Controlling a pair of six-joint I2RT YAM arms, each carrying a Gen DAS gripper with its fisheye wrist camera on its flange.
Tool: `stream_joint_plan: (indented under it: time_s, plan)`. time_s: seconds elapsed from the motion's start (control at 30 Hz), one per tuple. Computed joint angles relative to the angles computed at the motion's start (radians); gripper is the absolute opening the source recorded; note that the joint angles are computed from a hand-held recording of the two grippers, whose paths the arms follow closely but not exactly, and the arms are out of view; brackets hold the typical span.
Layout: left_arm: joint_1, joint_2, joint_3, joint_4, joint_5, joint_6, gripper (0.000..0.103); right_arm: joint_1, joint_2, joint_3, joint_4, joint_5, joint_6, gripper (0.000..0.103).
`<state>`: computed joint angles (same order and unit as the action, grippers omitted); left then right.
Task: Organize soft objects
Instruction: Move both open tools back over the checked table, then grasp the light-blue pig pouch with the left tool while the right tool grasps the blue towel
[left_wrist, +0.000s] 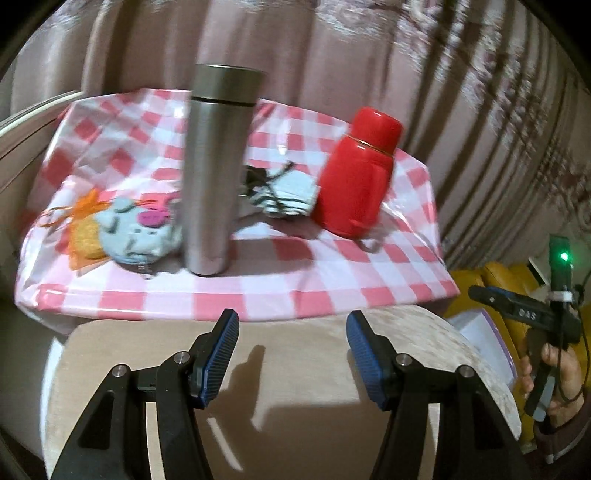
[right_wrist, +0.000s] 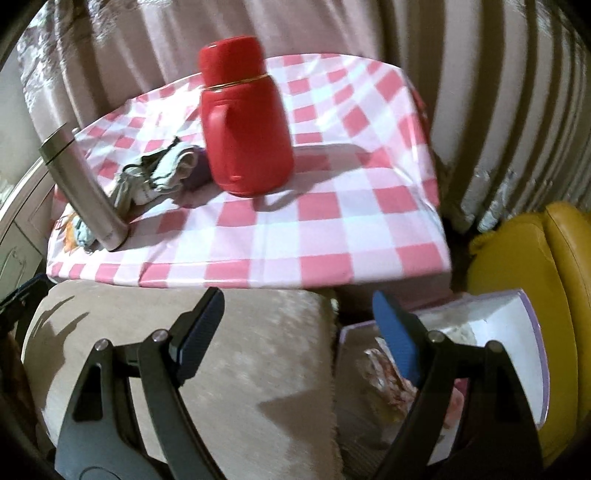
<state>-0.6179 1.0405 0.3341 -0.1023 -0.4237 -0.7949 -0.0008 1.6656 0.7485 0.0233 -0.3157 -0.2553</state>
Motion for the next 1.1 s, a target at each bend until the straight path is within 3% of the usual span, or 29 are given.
stream_joint_plan:
  time_s: [0.23,0.43,0.53,0.7,0.9,1.1]
  plan:
    - [0.232,-0.157,-0.068,-0.067,0.091,0.06,0.061,0.116,0.044,0.034,0.025,0.027,0.042,0.085]
    - [0.629,-0.151,-0.108,-0.007,0.384,0.131,0.061,0.2,0.076,0.066,0.045,0.071,0.051,0.085]
    - [0.829,-0.027,-0.105,0.097,0.571,0.141,0.061,0.242,0.092,0.09,0.047,0.096,0.042,0.085]
    - [1.006,0.234,-0.064,0.277,0.757,0.133,0.061,0.309,0.131,0.144,0.043,0.132,0.023,0.085]
    - [1.117,0.505,0.007,0.4,0.881,0.078,0.061,0.377,0.202,0.231,0.043,0.177,-0.015,0.085]
    - [1.169,0.633,0.045,0.492,0.949,0.023,0.062,0.433,0.286,0.322,0.06,0.235,-0.055,0.085]
